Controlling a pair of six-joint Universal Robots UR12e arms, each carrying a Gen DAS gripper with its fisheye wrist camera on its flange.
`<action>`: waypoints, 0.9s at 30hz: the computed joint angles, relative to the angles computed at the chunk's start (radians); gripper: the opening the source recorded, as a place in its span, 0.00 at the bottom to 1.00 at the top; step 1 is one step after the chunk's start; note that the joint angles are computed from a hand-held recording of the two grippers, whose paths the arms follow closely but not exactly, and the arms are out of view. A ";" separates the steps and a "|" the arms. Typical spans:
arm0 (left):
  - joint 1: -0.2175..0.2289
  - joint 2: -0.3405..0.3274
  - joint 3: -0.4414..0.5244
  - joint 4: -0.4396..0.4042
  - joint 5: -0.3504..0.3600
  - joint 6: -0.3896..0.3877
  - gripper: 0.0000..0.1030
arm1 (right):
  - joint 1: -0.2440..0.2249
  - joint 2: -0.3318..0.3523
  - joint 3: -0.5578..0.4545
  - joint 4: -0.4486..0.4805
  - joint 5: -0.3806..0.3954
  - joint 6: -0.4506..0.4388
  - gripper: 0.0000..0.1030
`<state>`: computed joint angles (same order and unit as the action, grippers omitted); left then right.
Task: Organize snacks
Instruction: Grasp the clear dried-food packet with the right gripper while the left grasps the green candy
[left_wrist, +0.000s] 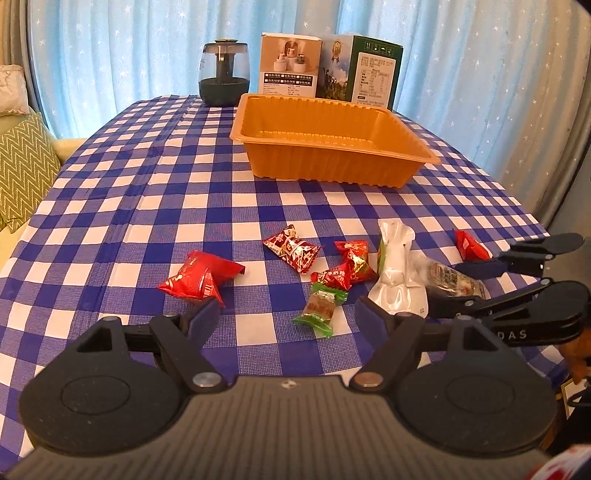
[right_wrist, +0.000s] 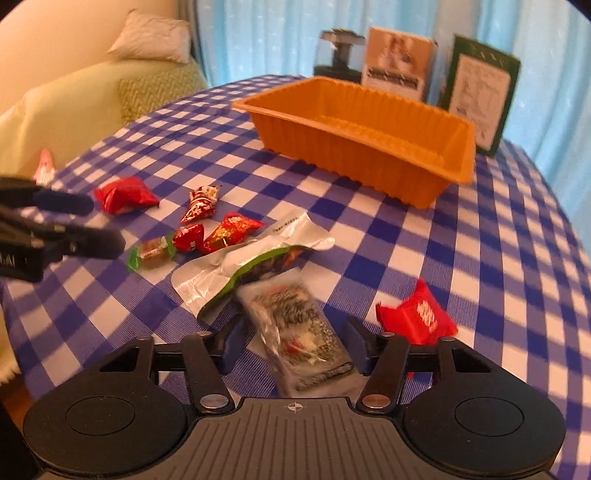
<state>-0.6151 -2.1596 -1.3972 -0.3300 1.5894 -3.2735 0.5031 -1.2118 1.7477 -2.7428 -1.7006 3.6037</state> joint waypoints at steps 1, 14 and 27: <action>0.000 -0.001 0.001 -0.001 -0.001 -0.001 0.76 | -0.003 -0.005 0.001 0.007 0.012 0.026 0.47; -0.003 -0.002 0.002 -0.013 0.003 0.016 0.76 | 0.003 -0.014 0.015 -0.027 -0.002 0.152 0.43; -0.011 -0.026 0.030 -0.025 0.023 0.073 0.66 | 0.026 -0.002 -0.012 0.032 -0.083 0.141 0.37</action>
